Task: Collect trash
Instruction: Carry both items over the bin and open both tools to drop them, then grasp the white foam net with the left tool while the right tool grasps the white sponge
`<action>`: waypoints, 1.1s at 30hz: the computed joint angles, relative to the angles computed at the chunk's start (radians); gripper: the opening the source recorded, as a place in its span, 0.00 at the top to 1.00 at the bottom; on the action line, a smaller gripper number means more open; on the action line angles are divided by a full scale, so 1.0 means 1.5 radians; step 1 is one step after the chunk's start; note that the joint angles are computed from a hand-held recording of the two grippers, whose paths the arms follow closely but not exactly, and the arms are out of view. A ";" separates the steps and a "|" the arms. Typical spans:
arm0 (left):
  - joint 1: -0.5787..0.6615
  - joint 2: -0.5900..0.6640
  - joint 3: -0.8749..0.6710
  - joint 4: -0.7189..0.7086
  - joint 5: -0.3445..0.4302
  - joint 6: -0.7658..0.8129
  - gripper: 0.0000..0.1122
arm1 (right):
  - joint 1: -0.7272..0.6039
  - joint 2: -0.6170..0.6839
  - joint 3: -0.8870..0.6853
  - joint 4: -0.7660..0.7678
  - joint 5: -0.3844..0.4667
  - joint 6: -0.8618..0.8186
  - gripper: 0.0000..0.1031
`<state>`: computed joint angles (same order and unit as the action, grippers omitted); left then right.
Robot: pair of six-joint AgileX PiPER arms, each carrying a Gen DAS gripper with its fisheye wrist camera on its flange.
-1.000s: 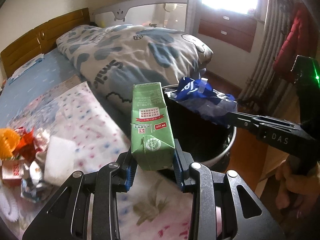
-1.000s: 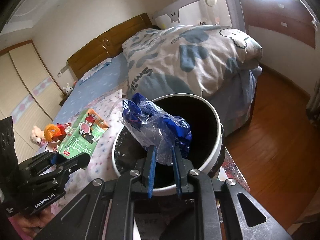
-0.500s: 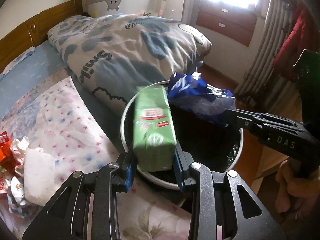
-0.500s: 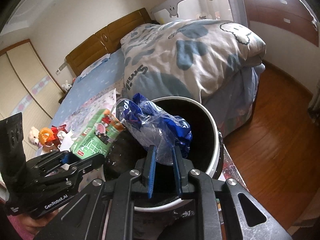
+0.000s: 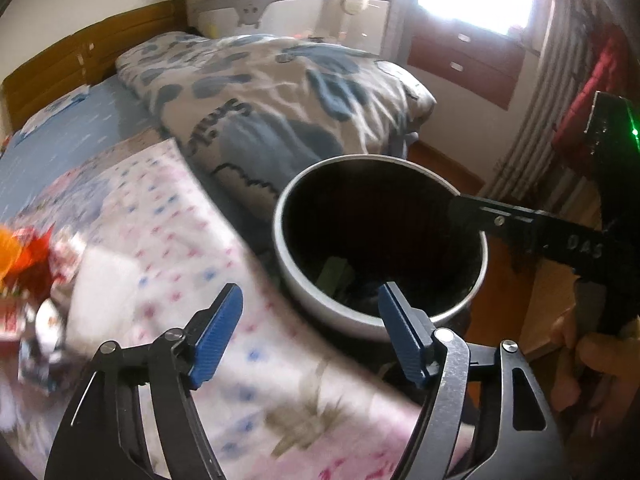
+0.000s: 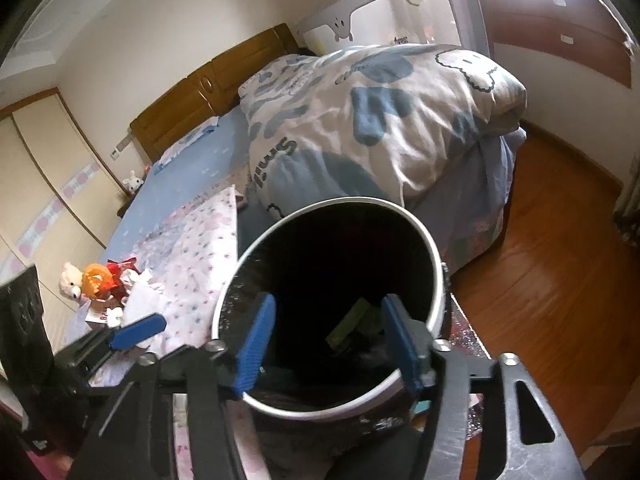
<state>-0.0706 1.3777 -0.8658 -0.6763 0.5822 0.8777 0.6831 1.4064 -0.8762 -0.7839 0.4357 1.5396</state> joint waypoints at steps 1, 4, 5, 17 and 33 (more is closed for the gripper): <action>0.022 -0.012 0.015 -0.014 0.001 0.017 0.36 | 0.012 0.001 -0.002 -0.018 0.004 0.023 0.28; 0.081 -0.045 0.050 -0.040 0.009 0.060 0.35 | 0.053 0.007 -0.008 -0.076 0.014 0.101 0.24; 0.097 -0.054 0.060 -0.042 0.005 0.066 0.35 | 0.069 0.012 -0.012 -0.097 0.021 0.127 0.24; 0.364 -0.113 0.122 -0.124 0.072 0.254 0.31 | 0.186 0.132 -0.145 -0.130 0.035 0.150 0.17; 0.620 -0.042 0.103 -0.174 0.116 0.383 0.26 | 0.229 0.305 -0.329 -0.003 0.006 0.037 0.16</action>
